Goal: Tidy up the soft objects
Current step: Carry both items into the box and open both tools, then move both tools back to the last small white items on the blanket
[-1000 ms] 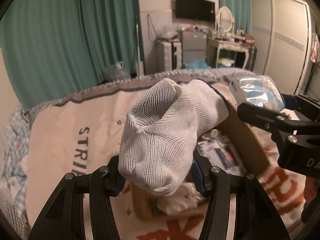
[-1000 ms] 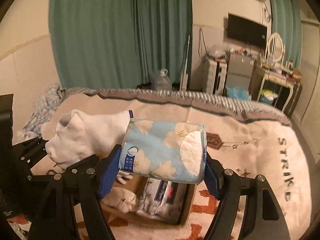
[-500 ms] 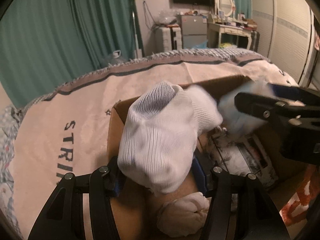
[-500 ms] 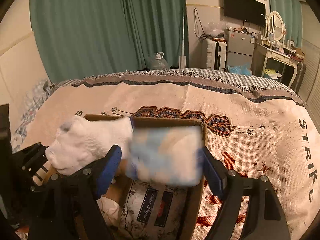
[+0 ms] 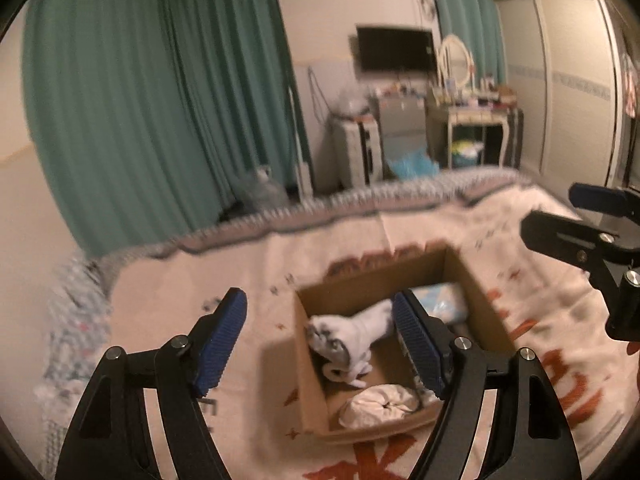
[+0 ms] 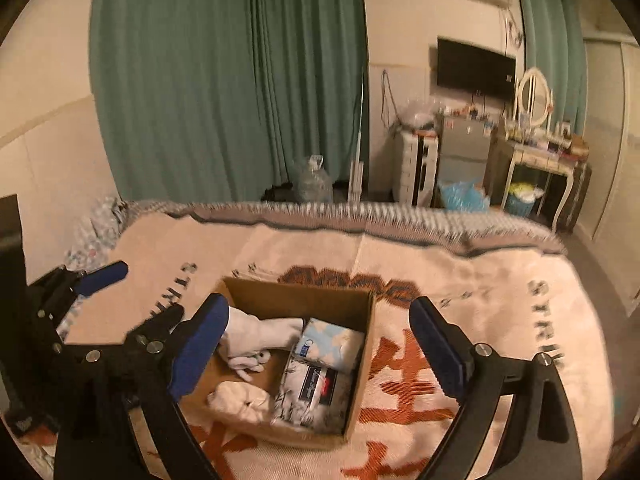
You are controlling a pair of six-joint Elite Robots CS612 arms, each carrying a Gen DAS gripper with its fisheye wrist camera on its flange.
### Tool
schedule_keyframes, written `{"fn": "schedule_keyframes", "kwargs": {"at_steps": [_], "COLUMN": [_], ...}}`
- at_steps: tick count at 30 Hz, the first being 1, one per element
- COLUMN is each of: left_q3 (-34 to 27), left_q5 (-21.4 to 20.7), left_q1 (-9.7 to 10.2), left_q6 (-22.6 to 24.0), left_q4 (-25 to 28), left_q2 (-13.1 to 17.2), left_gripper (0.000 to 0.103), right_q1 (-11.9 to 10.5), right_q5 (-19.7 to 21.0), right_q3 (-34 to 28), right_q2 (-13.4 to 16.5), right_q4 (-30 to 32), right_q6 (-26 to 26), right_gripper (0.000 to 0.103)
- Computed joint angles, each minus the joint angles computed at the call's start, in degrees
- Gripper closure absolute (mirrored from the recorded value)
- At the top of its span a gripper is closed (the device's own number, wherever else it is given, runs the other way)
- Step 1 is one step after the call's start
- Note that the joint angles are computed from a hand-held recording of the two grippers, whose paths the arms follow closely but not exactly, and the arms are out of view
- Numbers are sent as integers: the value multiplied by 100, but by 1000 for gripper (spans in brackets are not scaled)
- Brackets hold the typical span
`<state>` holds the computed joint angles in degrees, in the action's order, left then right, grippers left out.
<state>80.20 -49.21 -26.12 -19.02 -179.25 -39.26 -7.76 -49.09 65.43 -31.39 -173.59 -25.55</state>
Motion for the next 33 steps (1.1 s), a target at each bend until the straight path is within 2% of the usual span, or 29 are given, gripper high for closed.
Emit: {"fn": "schedule_keyframes", "kwargs": {"at_steps": [2,4,8,14,18,22,25,27,30,33], "left_q3": [256,580,1112,1711,1999,2133,2165,2141,2092,2028], "left_q5": [172,369,558,773,774,741,433,191,-289,-604], "left_q1": [-95,-210,-399,-595,-676,-713,-675,-628,-541,-501], "left_q6": [62,61,207,-130,-356,-755,-1041,-1298,-1695,-1873], "left_q4": [-316,-646,-1174,-1115,-1156,-964,-699,-382,81,408], "left_q2": [-211,-462,-820,-1110,-1077,-919,-769,-640,-479,-339], "left_gripper": [24,8,8,8,8,8,8,8,8,9], "right_q1": [-112,-224,-423,-615,-655,-595,-530,-485,-410,-320], "right_q5": [167,280,530,707,729,494,302,177,-8,-255], "right_q3": [454,914,1620,2344,2617,2775,2831,2805,2718,2602], "right_q2": [-332,-638,-1078,-1410,-1427,-1284,-1091,-962,-766,-586], "right_q4": [-326,-741,-1211,-1398,-1173,-1190,-1284,-1118,-687,-262], "right_q6": [48,106,83,-219,-609,-963,-1200,-1434,-1732,-1986], "right_gripper": [7,3,0,0,0,0,0,0,0,0]}}
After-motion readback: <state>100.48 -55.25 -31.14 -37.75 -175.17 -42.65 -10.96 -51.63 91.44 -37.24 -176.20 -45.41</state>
